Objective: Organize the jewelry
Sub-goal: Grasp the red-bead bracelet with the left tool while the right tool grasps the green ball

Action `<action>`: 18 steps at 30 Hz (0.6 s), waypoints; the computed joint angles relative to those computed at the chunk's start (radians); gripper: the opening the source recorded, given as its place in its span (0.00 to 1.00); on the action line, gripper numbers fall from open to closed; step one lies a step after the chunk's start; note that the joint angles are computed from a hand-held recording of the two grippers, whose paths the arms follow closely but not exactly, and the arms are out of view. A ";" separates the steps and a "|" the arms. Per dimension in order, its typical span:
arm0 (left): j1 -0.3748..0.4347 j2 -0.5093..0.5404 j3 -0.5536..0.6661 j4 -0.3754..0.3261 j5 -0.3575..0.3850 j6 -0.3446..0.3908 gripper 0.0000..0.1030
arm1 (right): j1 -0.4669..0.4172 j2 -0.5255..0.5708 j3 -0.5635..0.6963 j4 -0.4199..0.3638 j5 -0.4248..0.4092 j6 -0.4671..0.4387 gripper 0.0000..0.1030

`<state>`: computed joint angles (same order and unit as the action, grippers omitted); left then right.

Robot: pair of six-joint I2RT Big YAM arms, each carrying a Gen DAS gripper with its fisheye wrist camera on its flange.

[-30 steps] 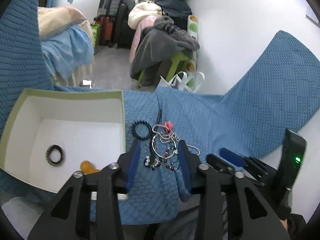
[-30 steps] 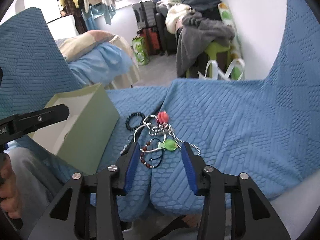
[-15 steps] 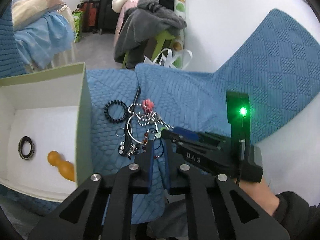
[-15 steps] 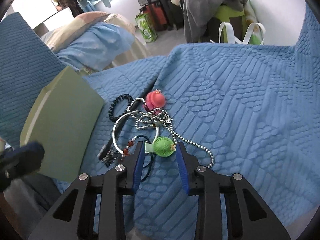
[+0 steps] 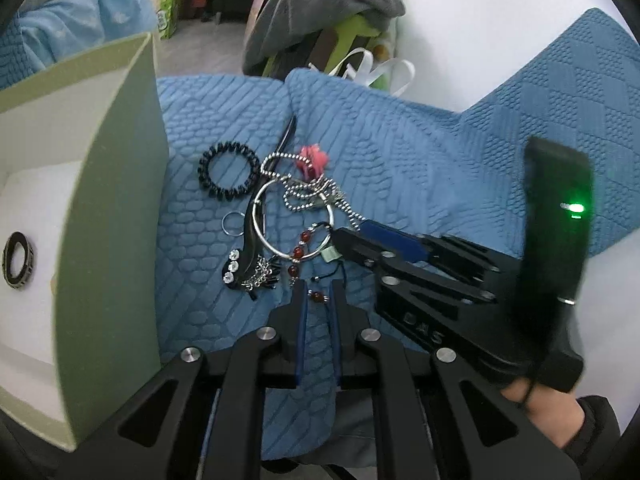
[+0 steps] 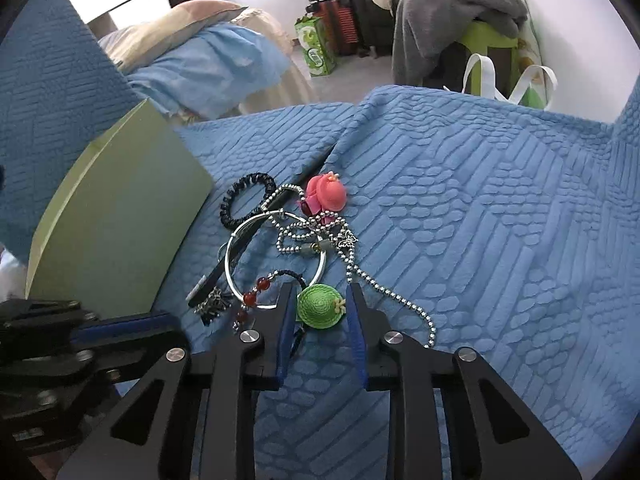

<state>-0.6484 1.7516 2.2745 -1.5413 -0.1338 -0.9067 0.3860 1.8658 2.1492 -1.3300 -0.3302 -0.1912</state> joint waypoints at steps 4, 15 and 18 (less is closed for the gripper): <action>-0.008 0.014 0.002 -0.003 -0.025 -0.005 0.31 | -0.019 -0.014 -0.016 0.017 -0.026 0.024 0.21; -0.006 0.057 0.023 -0.008 -0.094 0.044 0.22 | -0.058 -0.037 -0.046 0.074 -0.034 0.076 0.21; -0.009 0.078 0.053 -0.021 -0.132 0.074 0.21 | -0.061 -0.043 -0.053 0.081 -0.028 0.077 0.21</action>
<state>-0.6575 1.8300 2.3274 -1.5625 -0.2657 -0.8328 0.3250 1.8228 2.0962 -1.2490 -0.3584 -0.1140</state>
